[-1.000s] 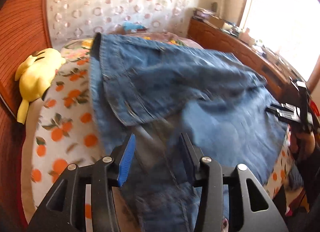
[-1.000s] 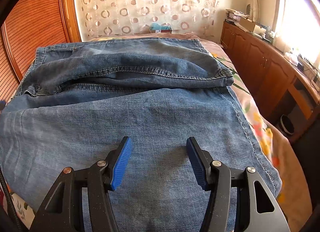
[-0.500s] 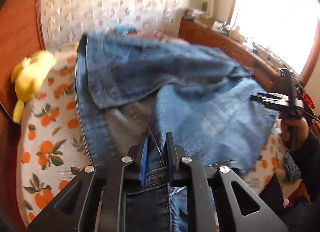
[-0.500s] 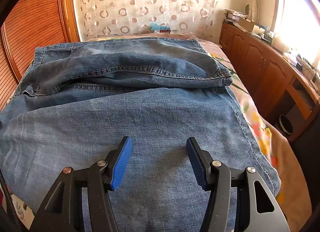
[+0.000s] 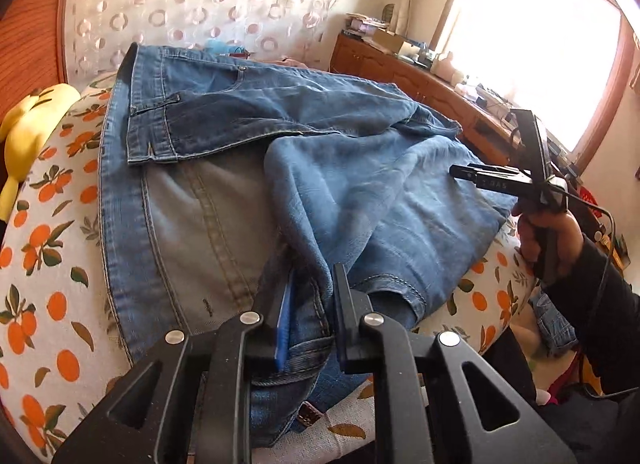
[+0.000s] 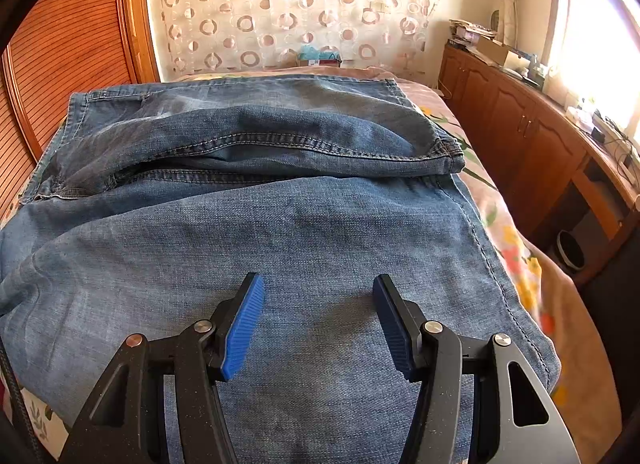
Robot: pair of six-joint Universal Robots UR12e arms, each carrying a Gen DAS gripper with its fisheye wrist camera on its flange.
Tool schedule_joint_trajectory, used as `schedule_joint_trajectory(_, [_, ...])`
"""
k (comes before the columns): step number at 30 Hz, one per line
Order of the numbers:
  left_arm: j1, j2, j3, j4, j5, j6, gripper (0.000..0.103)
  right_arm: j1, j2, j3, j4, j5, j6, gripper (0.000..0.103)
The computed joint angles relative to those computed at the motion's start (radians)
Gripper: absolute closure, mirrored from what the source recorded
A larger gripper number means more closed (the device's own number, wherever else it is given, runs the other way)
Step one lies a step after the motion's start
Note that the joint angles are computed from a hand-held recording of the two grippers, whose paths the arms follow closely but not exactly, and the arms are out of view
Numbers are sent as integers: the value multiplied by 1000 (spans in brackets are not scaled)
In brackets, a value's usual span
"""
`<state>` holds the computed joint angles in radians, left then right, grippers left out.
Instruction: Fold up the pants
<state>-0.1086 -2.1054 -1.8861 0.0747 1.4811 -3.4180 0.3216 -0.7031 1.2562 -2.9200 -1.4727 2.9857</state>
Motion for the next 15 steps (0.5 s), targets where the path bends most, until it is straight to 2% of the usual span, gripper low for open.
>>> schedule_joint_trajectory(5, [10, 17, -9, -6, -4, -15, 72, 1, -1, 2, -2, -4, -3, 44])
schedule_joint_trajectory(8, [23, 31, -21, 26, 5, -26, 66, 0, 0, 1, -1, -2, -4, 44])
schedule_joint_trajectory(13, [50, 41, -16, 66, 43, -37, 64, -2, 0, 1, -3, -3, -7, 44])
schedule_joint_trajectory(15, [60, 36, -1, 58, 74, -27, 64, -2, 0, 1, -2, -3, -7, 44])
